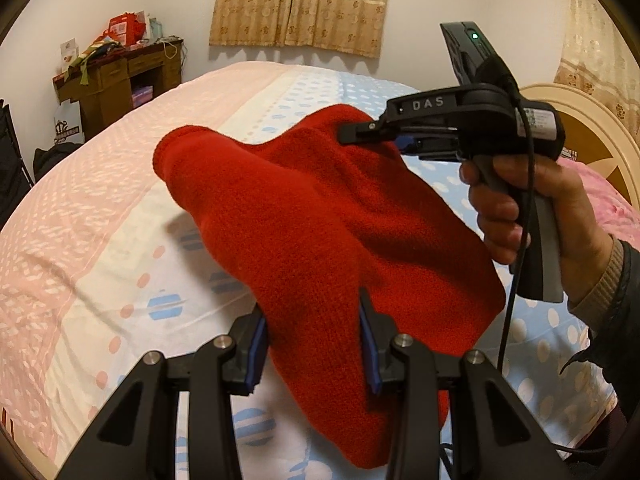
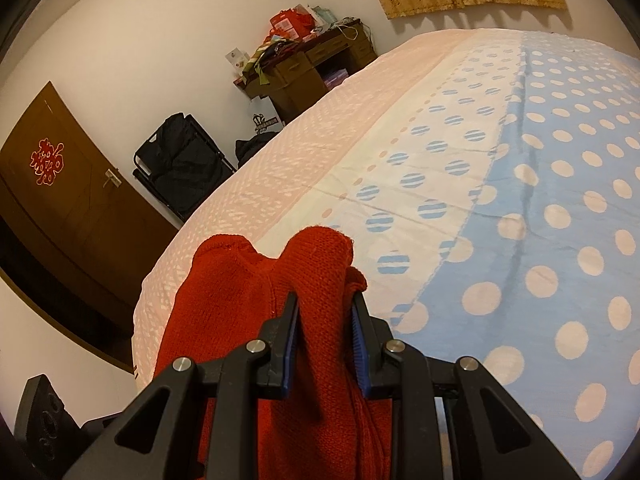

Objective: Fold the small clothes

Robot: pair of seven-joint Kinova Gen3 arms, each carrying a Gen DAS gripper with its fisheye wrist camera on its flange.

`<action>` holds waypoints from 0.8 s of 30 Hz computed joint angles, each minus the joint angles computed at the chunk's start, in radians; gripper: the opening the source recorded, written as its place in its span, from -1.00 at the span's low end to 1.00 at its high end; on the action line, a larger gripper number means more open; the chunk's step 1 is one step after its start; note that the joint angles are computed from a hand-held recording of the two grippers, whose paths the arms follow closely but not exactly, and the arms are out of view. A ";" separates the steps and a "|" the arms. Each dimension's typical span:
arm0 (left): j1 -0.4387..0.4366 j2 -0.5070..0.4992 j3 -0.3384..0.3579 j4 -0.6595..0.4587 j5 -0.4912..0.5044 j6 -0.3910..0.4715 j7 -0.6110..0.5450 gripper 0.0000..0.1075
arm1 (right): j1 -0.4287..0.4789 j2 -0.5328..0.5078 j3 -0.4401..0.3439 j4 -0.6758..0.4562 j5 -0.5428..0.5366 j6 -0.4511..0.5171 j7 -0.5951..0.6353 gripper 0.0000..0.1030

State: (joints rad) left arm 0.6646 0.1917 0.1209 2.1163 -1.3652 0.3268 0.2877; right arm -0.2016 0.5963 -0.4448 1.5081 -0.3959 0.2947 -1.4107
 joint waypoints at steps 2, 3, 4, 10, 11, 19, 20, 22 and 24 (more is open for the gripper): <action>0.002 -0.003 0.000 0.005 -0.002 0.004 0.010 -0.25 | -0.008 0.006 0.004 -0.007 0.001 0.003 -0.003 -0.53; 0.000 -0.003 0.000 0.008 -0.004 0.002 0.013 -0.25 | -0.012 0.009 0.007 -0.011 0.003 0.006 -0.004 -0.53; -0.002 -0.002 0.000 0.009 -0.004 0.001 0.015 -0.25 | -0.019 0.012 0.013 -0.016 0.005 0.010 -0.007 -0.53; 0.001 0.006 -0.008 0.021 -0.010 -0.009 0.038 -0.25 | -0.052 0.026 0.049 -0.040 0.019 0.030 -0.035 -0.53; -0.001 0.007 -0.007 0.021 -0.008 -0.010 0.039 -0.25 | -0.056 0.028 0.053 -0.044 0.021 0.033 -0.038 -0.53; 0.001 0.016 -0.007 0.025 -0.004 -0.013 0.058 -0.25 | -0.097 0.051 0.098 -0.081 0.046 0.062 -0.085 -0.53; 0.002 0.018 -0.010 0.025 -0.002 -0.015 0.061 -0.25 | -0.100 0.055 0.103 -0.083 0.049 0.064 -0.092 -0.53; 0.019 0.023 -0.017 0.034 -0.034 -0.010 0.105 -0.25 | -0.104 0.061 0.110 -0.086 0.053 0.067 -0.103 -0.53; 0.026 0.027 -0.014 0.038 -0.060 -0.003 0.141 -0.25 | -0.103 0.066 0.111 -0.086 0.054 0.068 -0.112 -0.53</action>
